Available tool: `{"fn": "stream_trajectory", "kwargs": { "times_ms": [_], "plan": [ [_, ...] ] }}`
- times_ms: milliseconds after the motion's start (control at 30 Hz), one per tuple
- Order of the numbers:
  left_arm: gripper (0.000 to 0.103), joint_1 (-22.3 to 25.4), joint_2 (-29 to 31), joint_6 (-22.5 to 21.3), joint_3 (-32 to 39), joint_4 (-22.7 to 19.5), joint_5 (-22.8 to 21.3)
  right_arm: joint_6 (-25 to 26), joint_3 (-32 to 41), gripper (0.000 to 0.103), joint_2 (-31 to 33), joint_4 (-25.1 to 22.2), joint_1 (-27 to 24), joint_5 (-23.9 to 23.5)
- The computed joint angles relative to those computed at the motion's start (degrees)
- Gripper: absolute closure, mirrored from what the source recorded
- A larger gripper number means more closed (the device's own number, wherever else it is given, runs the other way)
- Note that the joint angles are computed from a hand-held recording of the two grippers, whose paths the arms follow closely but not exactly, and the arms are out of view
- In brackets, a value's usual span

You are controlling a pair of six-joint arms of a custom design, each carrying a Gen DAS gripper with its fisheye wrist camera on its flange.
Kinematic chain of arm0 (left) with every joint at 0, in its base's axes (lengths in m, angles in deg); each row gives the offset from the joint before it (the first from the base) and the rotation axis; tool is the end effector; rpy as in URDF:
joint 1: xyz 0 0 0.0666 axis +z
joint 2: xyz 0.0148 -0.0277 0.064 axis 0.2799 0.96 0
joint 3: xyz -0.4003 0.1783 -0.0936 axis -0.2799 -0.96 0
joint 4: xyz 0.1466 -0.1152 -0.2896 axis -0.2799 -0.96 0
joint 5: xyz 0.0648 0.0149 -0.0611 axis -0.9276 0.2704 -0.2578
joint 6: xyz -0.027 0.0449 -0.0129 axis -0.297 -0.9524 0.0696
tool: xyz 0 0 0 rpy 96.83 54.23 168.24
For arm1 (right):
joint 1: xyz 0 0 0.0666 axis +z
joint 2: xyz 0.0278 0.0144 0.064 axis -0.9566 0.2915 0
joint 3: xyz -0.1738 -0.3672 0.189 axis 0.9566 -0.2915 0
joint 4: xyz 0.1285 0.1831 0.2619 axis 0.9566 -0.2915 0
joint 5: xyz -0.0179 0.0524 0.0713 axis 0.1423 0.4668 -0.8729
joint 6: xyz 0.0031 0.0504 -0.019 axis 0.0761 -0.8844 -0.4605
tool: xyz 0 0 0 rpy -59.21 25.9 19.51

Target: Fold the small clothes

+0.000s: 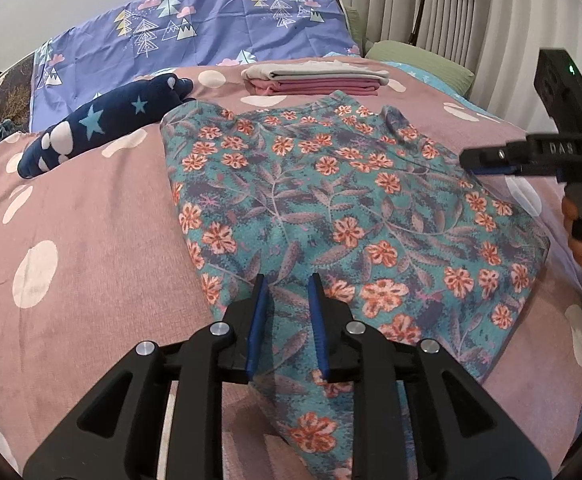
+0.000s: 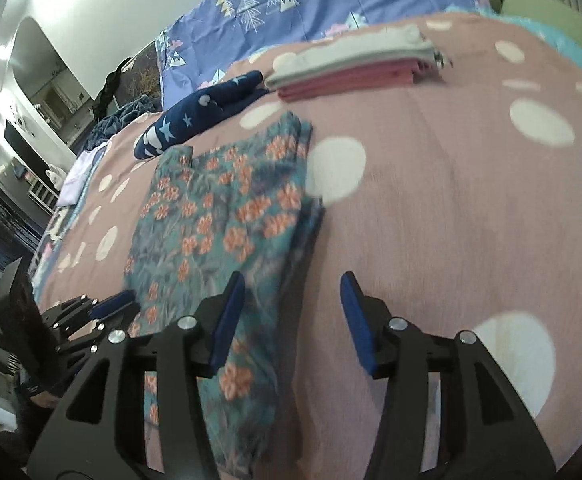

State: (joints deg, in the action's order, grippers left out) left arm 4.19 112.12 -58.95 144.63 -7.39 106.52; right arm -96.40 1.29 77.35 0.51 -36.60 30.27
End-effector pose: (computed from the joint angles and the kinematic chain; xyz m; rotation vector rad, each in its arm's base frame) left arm 0.4561 -0.1108 0.3346 0.8052 2.2638 -0.3790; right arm 0.4054 0.2906 0.3419 0.3001 2.3925 0.4648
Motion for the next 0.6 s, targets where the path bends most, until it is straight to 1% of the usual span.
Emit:
{"fn": "stream_trajectory", "kwargs": {
  "times_ms": [267, 367, 400, 433, 500, 567, 600],
  "plan": [
    [0.078, 0.2, 0.1, 0.2, 0.1, -0.2, 0.7, -0.8, -1.6, 0.048, 0.0, 2.1, 0.7, -0.6],
    [0.077, 0.2, 0.1, 0.4, 0.1, -0.2, 0.8, -0.3, -1.8, 0.048, 0.1, 3.3, 0.7, -2.2],
    [0.072, 0.6, 0.0, 0.9, 0.3, -0.6, 1.8, 0.0, -1.8, 0.048, 0.2, 3.8, 0.6, -3.4],
    [0.066, 1.1, 0.1, 1.4, 0.8, -1.4, 3.5, 0.2, -1.6, 0.048, 0.4, 3.8, 0.5, -3.9],
    [0.057, 2.5, 0.5, 3.3, 2.0, -3.2, 7.3, 0.6, -1.4, 0.048, 0.8, 3.5, 0.4, -4.2],
    [0.056, 3.5, 1.1, 5.1, 3.1, -3.9, 8.3, 0.3, -1.8, 0.047, 0.8, 4.5, 0.0, -5.2],
    [0.054, 3.9, 1.4, 6.1, 3.6, -3.8, 7.6, -0.1, -2.1, 0.047, 0.8, 5.3, -0.3, -6.0]
  ]
}}
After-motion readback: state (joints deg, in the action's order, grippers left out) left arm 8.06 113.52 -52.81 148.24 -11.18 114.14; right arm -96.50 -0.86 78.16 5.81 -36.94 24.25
